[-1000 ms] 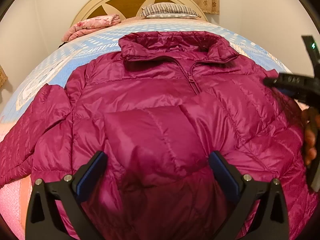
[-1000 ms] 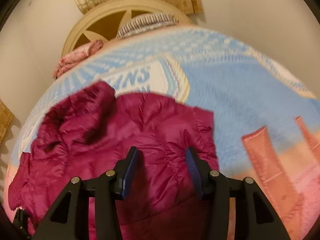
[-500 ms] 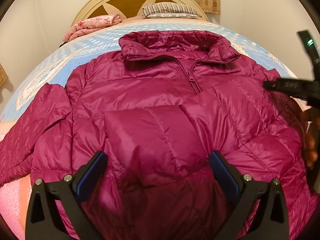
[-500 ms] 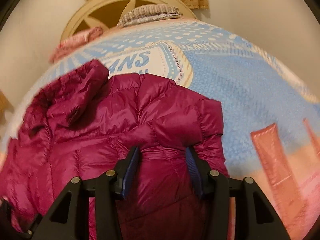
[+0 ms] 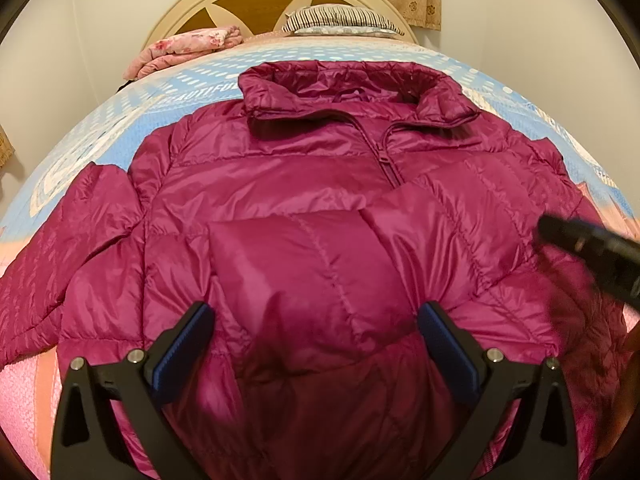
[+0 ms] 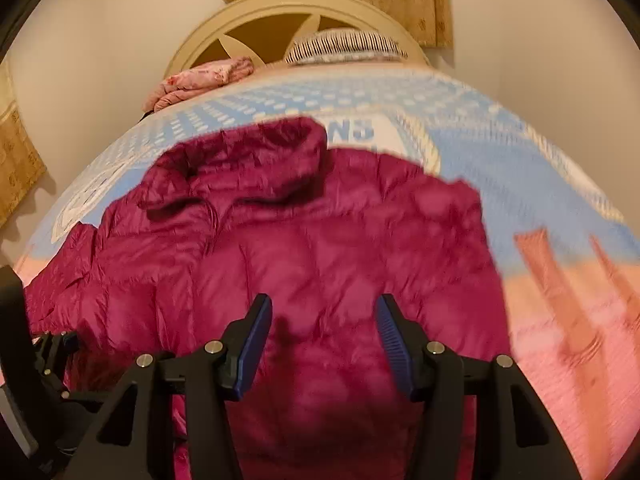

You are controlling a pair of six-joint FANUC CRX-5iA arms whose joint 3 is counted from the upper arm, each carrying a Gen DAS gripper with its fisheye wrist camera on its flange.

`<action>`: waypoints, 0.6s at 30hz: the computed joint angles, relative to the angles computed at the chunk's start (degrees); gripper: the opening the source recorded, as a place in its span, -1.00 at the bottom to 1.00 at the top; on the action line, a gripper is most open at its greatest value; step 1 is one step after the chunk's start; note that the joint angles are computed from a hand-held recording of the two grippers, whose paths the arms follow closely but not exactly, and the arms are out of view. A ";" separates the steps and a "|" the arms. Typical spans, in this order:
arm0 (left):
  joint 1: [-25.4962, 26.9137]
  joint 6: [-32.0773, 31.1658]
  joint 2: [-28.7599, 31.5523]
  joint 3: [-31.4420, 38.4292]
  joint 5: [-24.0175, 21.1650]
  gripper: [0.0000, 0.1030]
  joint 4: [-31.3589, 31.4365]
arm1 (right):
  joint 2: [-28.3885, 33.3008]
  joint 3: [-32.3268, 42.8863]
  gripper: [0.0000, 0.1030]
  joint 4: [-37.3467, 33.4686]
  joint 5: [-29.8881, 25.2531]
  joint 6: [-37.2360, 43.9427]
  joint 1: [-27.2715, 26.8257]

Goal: Fold large clothes
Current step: 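Lay the sleeve on the jacket front and open the right tool, then grasp the cuff of the other sleeve with the left tool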

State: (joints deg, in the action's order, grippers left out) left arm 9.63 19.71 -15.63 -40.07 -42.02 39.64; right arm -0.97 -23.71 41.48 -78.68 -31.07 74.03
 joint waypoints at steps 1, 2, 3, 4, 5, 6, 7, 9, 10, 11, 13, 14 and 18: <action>0.01 0.00 0.02 0.02 -0.02 1.00 -0.02 | -0.10 -0.52 0.08 -0.29 0.76 -0.34 -0.04; 0.04 -0.02 0.04 0.03 -0.06 1.00 0.01 | 0.04 -0.76 0.08 -0.48 1.14 -0.51 0.05; 0.06 -0.04 0.05 0.03 -0.11 1.00 0.05 | 0.27 -1.12 0.08 -0.42 1.30 -0.73 0.16; 0.00 0.04 0.02 0.01 -0.03 1.00 0.00 | 0.54 -1.32 0.08 -0.37 1.54 -1.10 0.26; -0.03 0.08 -0.02 -0.01 0.01 1.00 -0.05 | 0.62 -1.58 0.08 -0.46 1.88 -1.24 0.21; -0.03 0.08 -0.01 0.01 0.04 1.00 -0.09 | 0.79 -1.44 0.10 -0.64 1.98 -1.12 0.12; 0.00 0.01 0.02 0.01 0.01 1.00 -0.02 | 0.98 -1.32 0.12 -0.94 2.14 -0.75 -0.04; 0.00 0.01 0.02 0.01 0.01 1.00 -0.02 | 1.55 -0.92 0.18 -1.34 2.13 0.32 -0.23; -0.03 0.13 0.02 0.04 -0.01 1.00 -0.10 | 2.18 -0.28 0.20 -1.76 1.60 1.31 -0.35; -0.04 0.22 0.02 0.07 -0.03 1.00 -0.21 | 2.80 0.42 0.21 -2.21 1.05 2.37 -0.49; 0.06 0.54 0.21 0.36 -0.44 1.00 -0.51 | 3.31 0.99 0.22 -2.59 0.60 3.23 -0.66; 0.29 0.55 0.32 0.51 -0.93 1.00 -0.43 | 3.54 1.15 0.23 -2.62 0.53 3.45 -0.80; 3.00 0.51 0.51 2.11 -6.04 1.00 -0.90 | 3.09 0.26 0.24 -2.18 1.04 2.64 -0.50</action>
